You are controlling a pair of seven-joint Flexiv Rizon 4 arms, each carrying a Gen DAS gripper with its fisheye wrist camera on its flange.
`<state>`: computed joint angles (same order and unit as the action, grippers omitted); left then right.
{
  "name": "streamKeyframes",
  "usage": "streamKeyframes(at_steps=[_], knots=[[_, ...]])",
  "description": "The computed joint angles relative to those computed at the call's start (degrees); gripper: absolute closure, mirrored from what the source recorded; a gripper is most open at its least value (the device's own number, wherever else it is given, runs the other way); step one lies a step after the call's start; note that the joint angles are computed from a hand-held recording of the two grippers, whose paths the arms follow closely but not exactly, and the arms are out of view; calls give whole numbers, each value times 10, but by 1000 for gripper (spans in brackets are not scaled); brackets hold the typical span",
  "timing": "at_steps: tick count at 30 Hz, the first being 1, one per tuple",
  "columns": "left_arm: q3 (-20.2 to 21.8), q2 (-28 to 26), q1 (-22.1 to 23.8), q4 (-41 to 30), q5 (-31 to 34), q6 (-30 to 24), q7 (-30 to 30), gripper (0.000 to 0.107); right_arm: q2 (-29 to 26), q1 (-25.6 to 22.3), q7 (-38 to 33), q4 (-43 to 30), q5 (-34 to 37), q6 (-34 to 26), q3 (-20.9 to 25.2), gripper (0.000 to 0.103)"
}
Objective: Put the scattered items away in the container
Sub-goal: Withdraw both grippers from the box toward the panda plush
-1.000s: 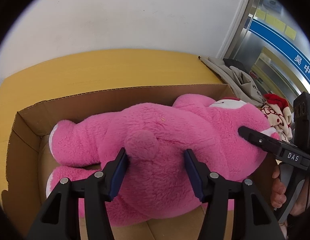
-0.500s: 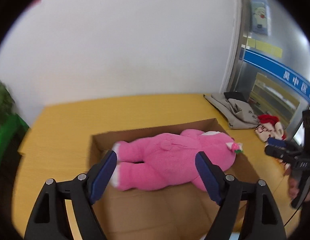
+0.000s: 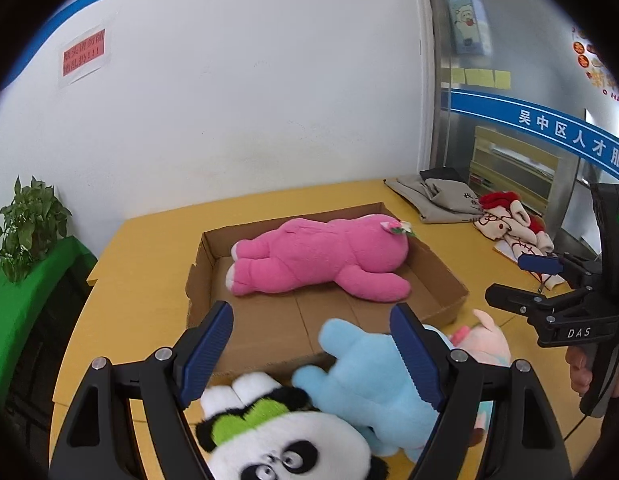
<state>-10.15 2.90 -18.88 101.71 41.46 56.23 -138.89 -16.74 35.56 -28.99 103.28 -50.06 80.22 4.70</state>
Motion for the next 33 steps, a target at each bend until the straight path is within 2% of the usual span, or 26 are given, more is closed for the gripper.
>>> streamKeyframes(at_steps=[3, 6, 12, 21, 33], knots=[[-16, 0, -13, -2, 24, -17, -34, 26, 35, 4, 48, 44, -46, -7, -9, 0], [-25, 5, -25, 3, 48, -30, -79, 26, 61, -11, 63, 78, -72, -18, 10, 0], [-28, 12, -35, 26, 41, -21, -108, 26, 91, -39, 66, 115, -81, -39, 49, 0], [-36, 23, -35, 40, 36, -27, -113, 26, 100, -53, 83, 120, -102, -37, 64, 0], [-35, 39, -23, 69, 17, -13, -114, 26, 90, -40, 70, 112, -93, -42, 69, 0]])
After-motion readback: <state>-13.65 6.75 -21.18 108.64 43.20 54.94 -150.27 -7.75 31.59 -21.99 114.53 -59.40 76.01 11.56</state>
